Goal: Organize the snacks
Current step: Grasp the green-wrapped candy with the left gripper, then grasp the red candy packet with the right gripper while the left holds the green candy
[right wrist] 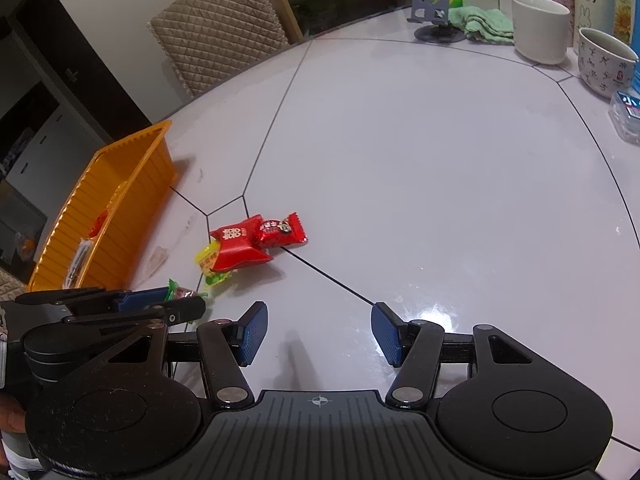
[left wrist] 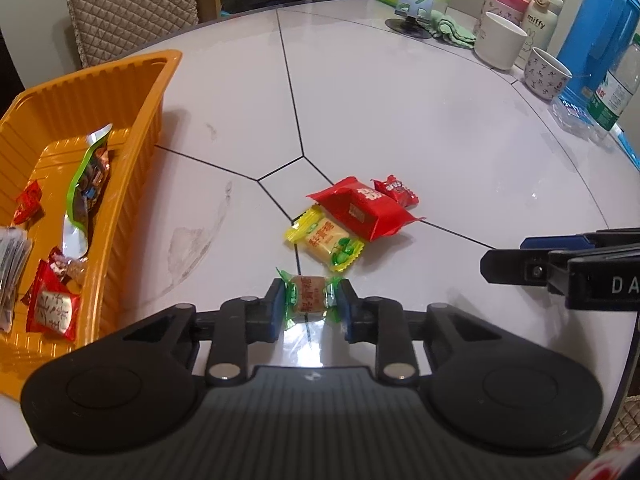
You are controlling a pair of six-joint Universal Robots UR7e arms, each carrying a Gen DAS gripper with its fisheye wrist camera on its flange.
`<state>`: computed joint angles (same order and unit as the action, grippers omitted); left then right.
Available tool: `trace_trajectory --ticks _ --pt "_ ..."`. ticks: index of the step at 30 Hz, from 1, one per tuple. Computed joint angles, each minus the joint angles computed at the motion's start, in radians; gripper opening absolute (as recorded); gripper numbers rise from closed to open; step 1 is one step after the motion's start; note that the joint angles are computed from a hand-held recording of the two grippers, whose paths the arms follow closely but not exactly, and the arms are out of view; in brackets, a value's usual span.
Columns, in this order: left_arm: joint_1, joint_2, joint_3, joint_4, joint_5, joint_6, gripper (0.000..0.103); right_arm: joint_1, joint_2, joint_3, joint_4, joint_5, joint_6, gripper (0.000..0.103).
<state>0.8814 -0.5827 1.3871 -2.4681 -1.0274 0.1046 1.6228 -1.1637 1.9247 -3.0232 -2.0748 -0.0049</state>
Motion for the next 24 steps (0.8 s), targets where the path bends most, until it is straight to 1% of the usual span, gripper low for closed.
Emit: trace_trajectory --ticks 6,9,11,12,13,18,24 --pt "0.002 -0.027 0.013 -0.004 0.014 -0.056 0.025 0.007 0.019 -0.015 -0.032 0.029 -0.056 0.058" --pt "0.002 -0.036 0.014 -0.010 0.025 -0.065 0.025 0.016 0.044 -0.038 -0.059 0.052 -0.115 0.057" --pt "0.002 -0.039 0.011 -0.017 0.029 -0.066 0.025 0.023 0.065 -0.060 -0.071 0.067 -0.163 0.047" --pt "0.001 -0.038 0.008 -0.018 0.030 -0.067 0.025 0.026 0.076 -0.076 -0.065 0.075 -0.184 0.038" --pt "0.001 -0.038 0.005 -0.022 0.032 -0.067 0.025 0.028 0.088 -0.089 -0.061 0.080 -0.195 0.036" --pt "0.001 -0.035 -0.009 -0.034 0.037 -0.064 0.025 0.032 0.150 -0.153 -0.060 0.086 -0.240 0.035" --pt "0.002 -0.031 -0.018 -0.038 0.038 -0.063 0.025 0.028 0.205 -0.210 -0.027 0.055 -0.276 0.033"
